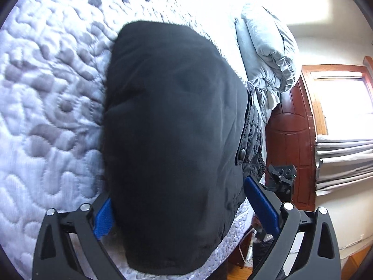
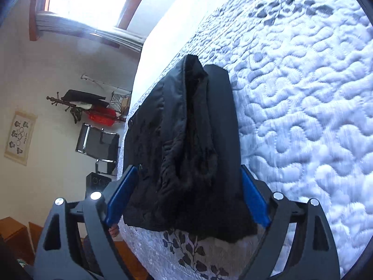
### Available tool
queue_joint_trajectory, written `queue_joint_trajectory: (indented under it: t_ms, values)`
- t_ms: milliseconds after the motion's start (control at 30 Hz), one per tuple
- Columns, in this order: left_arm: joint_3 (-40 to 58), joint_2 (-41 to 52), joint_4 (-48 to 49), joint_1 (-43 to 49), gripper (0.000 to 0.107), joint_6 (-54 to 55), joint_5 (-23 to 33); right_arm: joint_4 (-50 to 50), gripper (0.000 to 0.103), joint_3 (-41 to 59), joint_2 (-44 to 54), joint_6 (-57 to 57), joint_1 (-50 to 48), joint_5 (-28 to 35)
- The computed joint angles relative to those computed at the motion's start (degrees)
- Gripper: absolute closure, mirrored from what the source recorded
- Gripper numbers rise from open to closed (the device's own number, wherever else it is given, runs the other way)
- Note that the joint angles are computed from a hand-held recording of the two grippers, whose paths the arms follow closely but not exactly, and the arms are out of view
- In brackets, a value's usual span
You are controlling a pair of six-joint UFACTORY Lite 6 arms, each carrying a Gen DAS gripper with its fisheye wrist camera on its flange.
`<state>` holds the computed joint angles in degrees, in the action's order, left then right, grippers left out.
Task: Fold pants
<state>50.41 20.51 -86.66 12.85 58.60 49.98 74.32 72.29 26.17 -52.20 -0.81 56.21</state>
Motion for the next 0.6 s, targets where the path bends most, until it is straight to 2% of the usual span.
queue_joint_trajectory:
  t_ms: [167,367,500,600]
  values:
    - [-7.0,-10.0,0.6,-0.4,0.008,2.4,-5.0,0.9,0.013,-8.1,-9.8,-2.7,-1.7,-2.4]
    - [-12.3,-23.4,3.7,-6.1,0.008,-1.4,-15.0,-2.6,0.013,-14.2,-21.4,0.0,-0.3,-8.6]
    - [-13.2,-31.8,12.8,-11.0,0.008,-14.0,-22.1,-6.8,0.013,-18.5,-29.4,4.1,2.2,-12.8]
    - [-13.0,-35.8,20.9,-13.5,0.008,-24.0,-24.5,-9.3,0.013,-22.7,-36.0,6.9,3.3,-14.3]
